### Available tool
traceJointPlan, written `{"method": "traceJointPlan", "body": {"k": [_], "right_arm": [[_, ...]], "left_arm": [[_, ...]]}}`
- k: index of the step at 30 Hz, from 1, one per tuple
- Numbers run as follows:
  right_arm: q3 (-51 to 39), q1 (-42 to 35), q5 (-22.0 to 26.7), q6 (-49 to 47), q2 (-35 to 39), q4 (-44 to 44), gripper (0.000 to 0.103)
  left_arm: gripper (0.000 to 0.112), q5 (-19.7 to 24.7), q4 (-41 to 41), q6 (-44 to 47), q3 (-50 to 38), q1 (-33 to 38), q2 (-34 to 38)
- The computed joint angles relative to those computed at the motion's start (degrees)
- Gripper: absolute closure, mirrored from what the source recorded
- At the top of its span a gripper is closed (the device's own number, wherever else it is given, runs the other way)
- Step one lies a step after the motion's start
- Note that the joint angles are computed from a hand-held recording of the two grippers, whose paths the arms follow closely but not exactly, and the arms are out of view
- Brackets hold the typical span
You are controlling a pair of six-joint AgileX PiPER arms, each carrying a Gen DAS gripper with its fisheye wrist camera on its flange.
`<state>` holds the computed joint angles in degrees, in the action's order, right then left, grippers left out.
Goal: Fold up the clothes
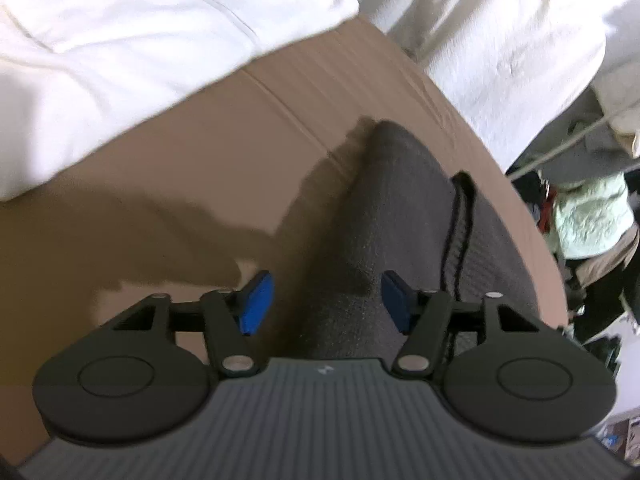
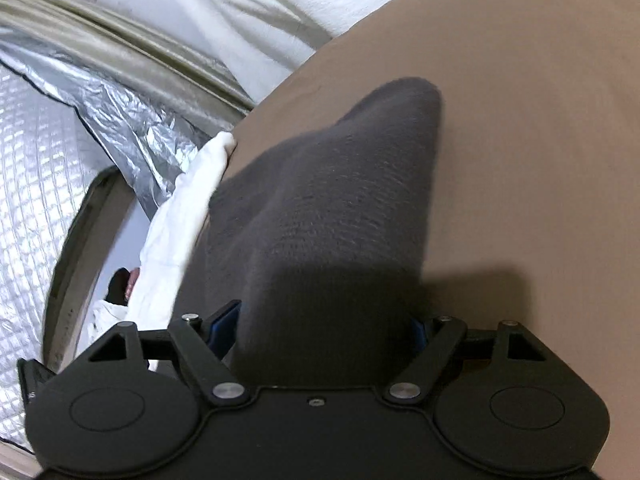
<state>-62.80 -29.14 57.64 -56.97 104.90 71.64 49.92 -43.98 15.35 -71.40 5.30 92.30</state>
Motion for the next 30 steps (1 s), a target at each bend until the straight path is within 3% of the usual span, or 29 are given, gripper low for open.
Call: {"method": "traceJointPlan", "body": {"k": [4,7,11,14,16,17,20,22,23,24,27,28,29,30], "right_arm": [[-0.8,1.8,-2.0,-2.7,-1.3,-2.6,0.019],[-2.0,1.5,-1.8,-4.0,-2.8,-6.3,0.019],[1.6,-0.6,-1.7,-9.0,-6.6,-4.6,0.033],[4.6,-0.1,-4.1,-14.9,-10.3,-3.1,0.032],[4.8,0.7,-5.7,-13.8,-11.2,-3.9,0.031],[4.6,0.9,-6.1,-12.3,-11.2,-4.3,0.031],[3.3,-0.7,-3.9,-7.5,-9.2,-5.5,0.028],[3.8,-3.6,0.2,-5.0,-7.1,-5.0,0.027],[5.1,-5.8,3.4,-6.3,-5.8,-3.2,0.026],[6.4,-7.9,6.5,-7.6,-4.4,-1.6,0.026],[7.8,-9.7,9.4,-11.2,-2.1,2.7,0.028],[7.3,-9.2,9.4,-12.1,-1.6,3.1,0.032],[7.1,-7.8,7.2,-12.7,-2.2,2.6,0.045],[6.7,-6.4,5.0,-13.2,-2.7,2.0,0.051]], "left_arm": [[0.049,1.4,2.5,-0.5,-2.4,-3.0,3.3],[0.049,1.9,-0.6,2.1,-1.9,-3.5,3.9],[0.069,0.0,-5.3,6.4,1.2,-4.5,2.0],[0.069,-2.1,-5.2,9.3,2.7,-6.1,-1.2],[0.066,-3.3,-4.3,9.4,3.4,-7.2,-2.2],[0.06,-3.2,-2.8,7.8,3.1,-7.7,-1.9],[0.046,-0.9,5.0,-0.1,0.3,-9.3,1.5],[0.046,0.7,5.2,-2.1,-0.5,-8.8,3.1],[0.051,0.7,4.8,-2.1,-0.5,-8.6,3.0],[0.064,0.2,5.5,-2.5,-0.4,-8.9,2.4],[0.076,-3.7,10.2,-4.0,0.9,-11.9,-0.7],[0.076,-6.4,14.3,-7.4,1.7,-14.2,-2.2],[0.077,-8.7,19.0,-11.7,2.4,-16.7,-3.6],[0.077,-10.9,23.5,-16.0,3.1,-19.2,-4.7]]}}
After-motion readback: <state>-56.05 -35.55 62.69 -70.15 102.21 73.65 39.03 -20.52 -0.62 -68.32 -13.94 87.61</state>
